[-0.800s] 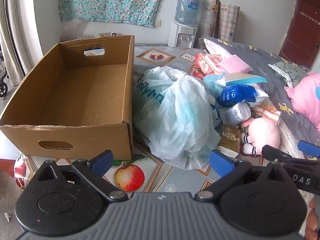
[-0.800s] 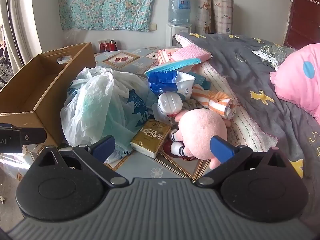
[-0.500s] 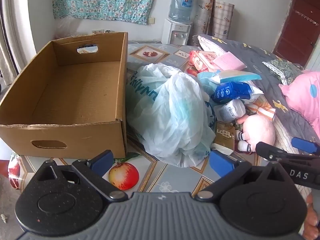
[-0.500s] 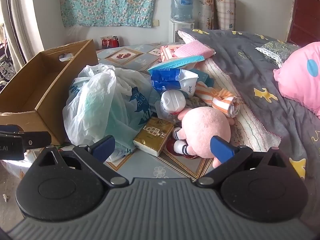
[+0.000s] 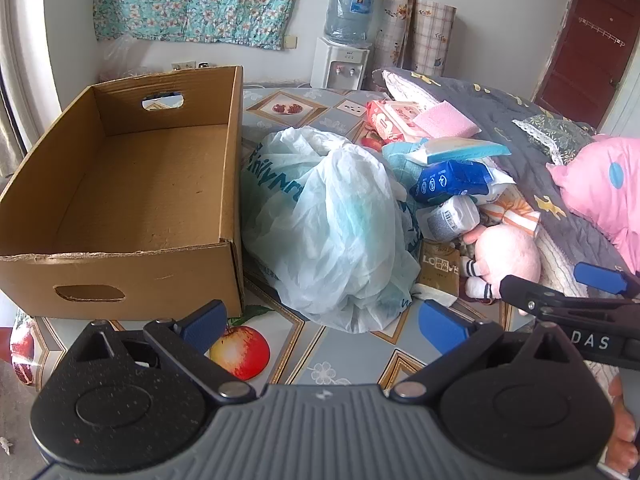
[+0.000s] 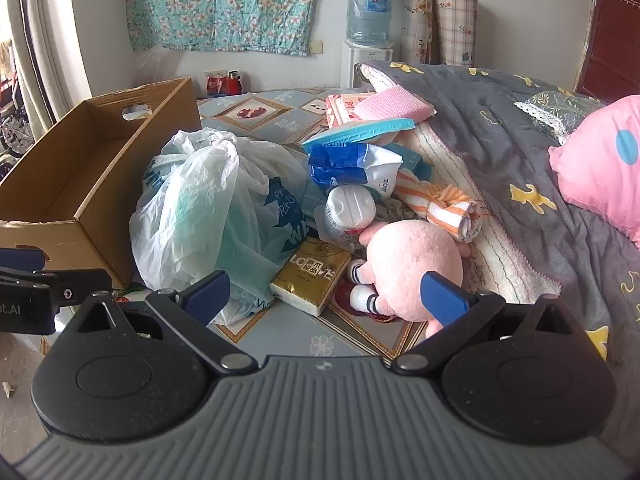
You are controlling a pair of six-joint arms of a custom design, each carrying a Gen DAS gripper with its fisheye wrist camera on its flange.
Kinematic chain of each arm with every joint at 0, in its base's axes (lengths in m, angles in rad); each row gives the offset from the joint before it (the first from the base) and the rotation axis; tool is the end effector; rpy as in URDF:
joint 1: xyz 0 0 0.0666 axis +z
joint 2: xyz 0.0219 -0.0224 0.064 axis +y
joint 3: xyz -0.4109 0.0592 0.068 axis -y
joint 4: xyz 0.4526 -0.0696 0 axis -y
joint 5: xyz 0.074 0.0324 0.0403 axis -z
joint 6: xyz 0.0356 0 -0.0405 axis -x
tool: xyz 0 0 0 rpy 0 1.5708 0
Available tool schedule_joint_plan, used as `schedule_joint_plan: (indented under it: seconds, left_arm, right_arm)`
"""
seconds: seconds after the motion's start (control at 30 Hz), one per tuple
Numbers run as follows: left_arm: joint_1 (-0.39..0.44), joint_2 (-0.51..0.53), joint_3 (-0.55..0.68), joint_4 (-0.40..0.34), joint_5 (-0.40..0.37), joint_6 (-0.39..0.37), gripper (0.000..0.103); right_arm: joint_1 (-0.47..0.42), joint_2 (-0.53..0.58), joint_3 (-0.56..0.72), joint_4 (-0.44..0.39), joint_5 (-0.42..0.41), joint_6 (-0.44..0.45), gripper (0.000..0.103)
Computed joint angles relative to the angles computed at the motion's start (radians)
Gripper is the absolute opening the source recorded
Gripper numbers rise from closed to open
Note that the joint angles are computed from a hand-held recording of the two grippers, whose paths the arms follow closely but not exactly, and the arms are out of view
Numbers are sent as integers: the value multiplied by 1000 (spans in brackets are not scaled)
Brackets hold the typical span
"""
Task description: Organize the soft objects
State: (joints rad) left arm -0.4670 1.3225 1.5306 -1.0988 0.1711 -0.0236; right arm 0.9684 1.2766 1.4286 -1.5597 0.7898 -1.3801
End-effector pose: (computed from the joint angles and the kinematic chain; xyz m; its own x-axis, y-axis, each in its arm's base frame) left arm 0.4419 -0.2300 0.5542 -0.6813 0.3696 -0.6318 0.5555 0.8232 -0.1175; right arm 0.2654 0.3407 0.5143 -0.6114 0.3309 -0.7189 0.4514 0.8919 0.0266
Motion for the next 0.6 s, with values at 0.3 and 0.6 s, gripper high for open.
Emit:
schedule_joint_plan:
  seconds: [0.3, 0.6]
  left_arm:
    - [4, 6, 9, -5, 11, -11, 103]
    - [3, 6, 9, -4, 9, -10, 103]
  right_arm:
    - [-3, 2, 5, -4, -6, 6, 102]
    - [-9, 1, 3, 13, -8, 25, 102]
